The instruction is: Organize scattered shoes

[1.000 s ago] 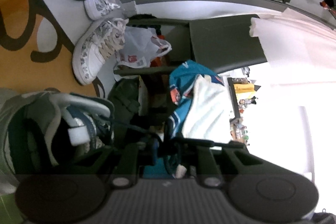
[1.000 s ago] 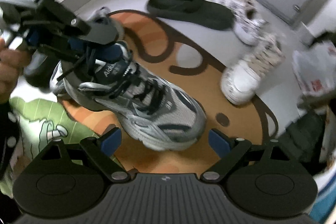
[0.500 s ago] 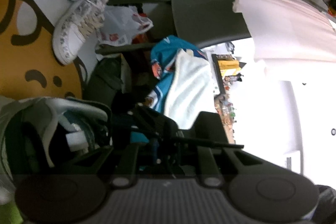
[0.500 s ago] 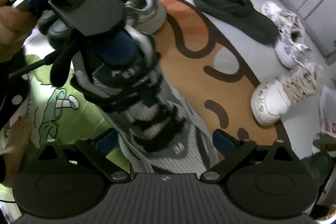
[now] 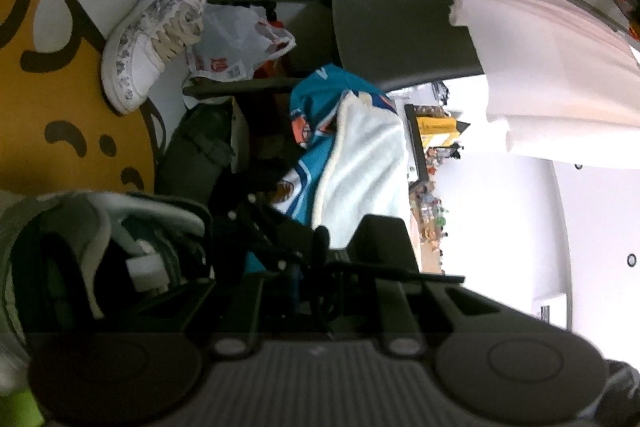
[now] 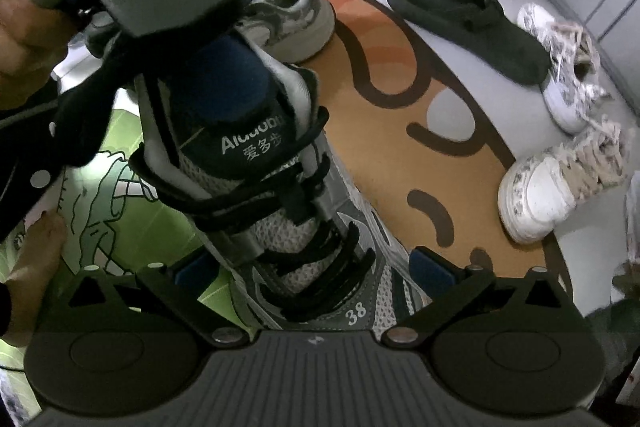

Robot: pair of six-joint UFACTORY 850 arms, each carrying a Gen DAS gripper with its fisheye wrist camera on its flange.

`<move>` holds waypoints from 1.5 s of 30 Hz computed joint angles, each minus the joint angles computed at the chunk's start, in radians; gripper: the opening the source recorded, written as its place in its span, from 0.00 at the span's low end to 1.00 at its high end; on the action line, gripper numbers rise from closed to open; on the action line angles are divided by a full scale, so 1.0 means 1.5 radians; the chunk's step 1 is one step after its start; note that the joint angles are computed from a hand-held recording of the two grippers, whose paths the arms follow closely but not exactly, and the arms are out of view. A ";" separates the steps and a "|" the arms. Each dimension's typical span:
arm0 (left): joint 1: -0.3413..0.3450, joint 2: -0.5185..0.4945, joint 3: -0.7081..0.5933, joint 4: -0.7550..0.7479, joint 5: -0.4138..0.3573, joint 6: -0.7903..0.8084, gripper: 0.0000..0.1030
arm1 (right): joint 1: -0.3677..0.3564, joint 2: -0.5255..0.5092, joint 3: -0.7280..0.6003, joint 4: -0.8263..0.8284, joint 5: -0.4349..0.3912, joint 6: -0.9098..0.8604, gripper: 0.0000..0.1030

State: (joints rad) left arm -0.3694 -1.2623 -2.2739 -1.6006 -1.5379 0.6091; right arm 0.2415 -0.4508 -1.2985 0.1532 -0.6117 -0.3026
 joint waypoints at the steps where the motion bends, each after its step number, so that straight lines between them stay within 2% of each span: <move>1: -0.001 -0.004 -0.010 0.004 0.005 -0.003 0.16 | -0.002 -0.003 -0.003 0.008 -0.008 0.010 1.00; 5: -0.006 -0.014 -0.029 0.009 0.017 -0.013 0.16 | -0.009 -0.002 0.002 0.039 -0.022 0.026 1.00; 15: -0.007 -0.019 -0.023 0.009 0.044 -0.028 0.16 | -0.003 0.011 0.035 0.150 -0.031 -0.075 1.00; 22: -0.003 -0.017 -0.011 0.022 0.075 -0.032 0.15 | 0.001 0.000 0.040 0.178 -0.018 -0.086 1.00; 32: 0.006 -0.038 -0.039 0.040 0.107 -0.047 0.15 | 0.013 -0.040 0.018 0.210 -0.001 -0.088 1.00; 40: 0.008 -0.050 -0.052 0.044 0.128 -0.059 0.15 | 0.021 -0.047 0.016 0.287 0.031 -0.158 1.00; 45: 0.013 -0.050 -0.043 0.028 0.137 -0.067 0.15 | 0.027 -0.061 0.000 0.279 0.031 -0.158 1.00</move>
State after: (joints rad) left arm -0.3501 -1.3375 -2.3379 -1.5587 -1.3328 0.5086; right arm 0.2818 -0.5424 -1.2984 0.5713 -0.5657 -0.5396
